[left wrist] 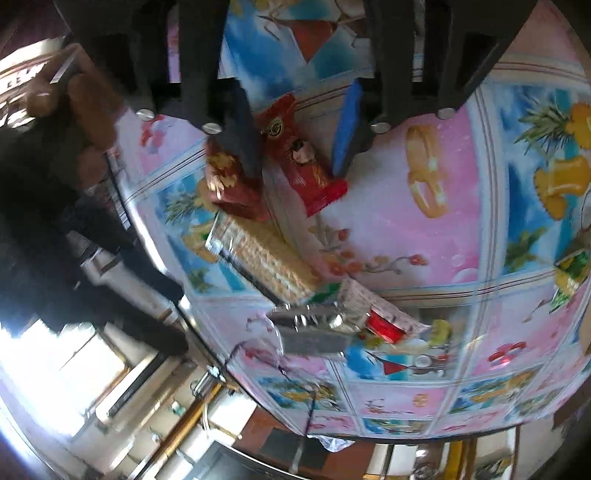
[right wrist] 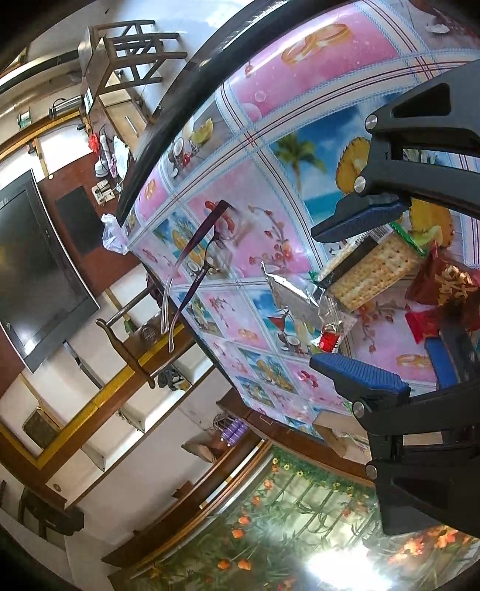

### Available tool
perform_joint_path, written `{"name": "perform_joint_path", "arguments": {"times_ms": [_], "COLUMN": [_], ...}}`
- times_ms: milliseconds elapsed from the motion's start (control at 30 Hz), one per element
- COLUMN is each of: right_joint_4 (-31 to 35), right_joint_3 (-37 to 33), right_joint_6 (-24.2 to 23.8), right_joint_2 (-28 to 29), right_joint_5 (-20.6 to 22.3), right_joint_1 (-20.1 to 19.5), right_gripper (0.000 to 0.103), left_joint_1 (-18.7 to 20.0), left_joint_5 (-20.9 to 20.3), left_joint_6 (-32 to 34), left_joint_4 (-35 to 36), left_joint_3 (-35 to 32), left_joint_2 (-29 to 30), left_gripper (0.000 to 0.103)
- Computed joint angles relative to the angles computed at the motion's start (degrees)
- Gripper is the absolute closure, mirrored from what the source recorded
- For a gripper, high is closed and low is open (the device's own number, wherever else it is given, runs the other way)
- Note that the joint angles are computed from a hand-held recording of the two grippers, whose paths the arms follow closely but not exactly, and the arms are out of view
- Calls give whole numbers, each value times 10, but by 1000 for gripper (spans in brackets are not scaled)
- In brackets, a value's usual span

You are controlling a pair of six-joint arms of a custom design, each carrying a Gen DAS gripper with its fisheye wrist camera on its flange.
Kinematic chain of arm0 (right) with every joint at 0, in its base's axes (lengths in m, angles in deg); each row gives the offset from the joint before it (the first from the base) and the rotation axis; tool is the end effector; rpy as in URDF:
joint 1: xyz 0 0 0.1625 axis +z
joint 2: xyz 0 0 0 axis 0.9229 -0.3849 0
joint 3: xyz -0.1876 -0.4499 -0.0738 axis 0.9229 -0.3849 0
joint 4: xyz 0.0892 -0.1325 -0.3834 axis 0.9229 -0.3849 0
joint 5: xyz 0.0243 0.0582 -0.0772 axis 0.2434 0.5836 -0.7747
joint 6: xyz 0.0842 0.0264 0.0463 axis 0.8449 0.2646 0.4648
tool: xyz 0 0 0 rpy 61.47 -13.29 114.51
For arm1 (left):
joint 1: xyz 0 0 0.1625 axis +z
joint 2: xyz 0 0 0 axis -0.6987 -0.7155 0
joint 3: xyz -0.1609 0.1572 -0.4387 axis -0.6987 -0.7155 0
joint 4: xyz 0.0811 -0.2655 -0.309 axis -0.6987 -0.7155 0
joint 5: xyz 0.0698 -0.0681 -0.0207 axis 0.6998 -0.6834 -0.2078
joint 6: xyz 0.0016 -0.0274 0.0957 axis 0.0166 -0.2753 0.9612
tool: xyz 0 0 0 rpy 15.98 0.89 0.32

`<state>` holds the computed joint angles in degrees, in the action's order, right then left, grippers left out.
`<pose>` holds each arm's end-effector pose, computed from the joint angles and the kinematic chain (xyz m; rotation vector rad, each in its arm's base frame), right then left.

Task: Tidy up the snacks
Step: 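Grasp a red candy with the left tool while the right tool grasps a brown candy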

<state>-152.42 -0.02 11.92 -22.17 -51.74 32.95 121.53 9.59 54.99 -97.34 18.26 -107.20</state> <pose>0.2671 -0.8109 -0.0418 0.2086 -2.8037 1.1880 -0.0093 -0.7987 0.2005 0.4824 2.7188 -0.4531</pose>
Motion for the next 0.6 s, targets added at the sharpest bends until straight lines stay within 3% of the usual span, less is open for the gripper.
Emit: {"name": "perform_joint_path", "arguments": {"times_ms": [100, 300, 433, 600], "right_joint_4": [0, -10, -11, -24], "right_joint_3": [4, 5, 12, 95], "right_joint_6": [0, 1, 5, 21], "right_joint_2": [-3, 0, -2, -29], "right_joint_5": [1, -19, -46, -71], "right_joint_1": [-1, -1, 1, 7], "right_gripper": [37, 37, 37, 37], "left_joint_1": [-10, 5, 25, 40], "left_joint_5": [43, 80, 66, 36], "left_joint_6": [47, 117, 123, 117], "left_joint_4": [-45, -128, -149, -144], "left_joint_3": [22, 50, 46, 34], "left_joint_2": [-1, -18, -29, -32], "left_gripper": [82, 83, 83, 83]}}
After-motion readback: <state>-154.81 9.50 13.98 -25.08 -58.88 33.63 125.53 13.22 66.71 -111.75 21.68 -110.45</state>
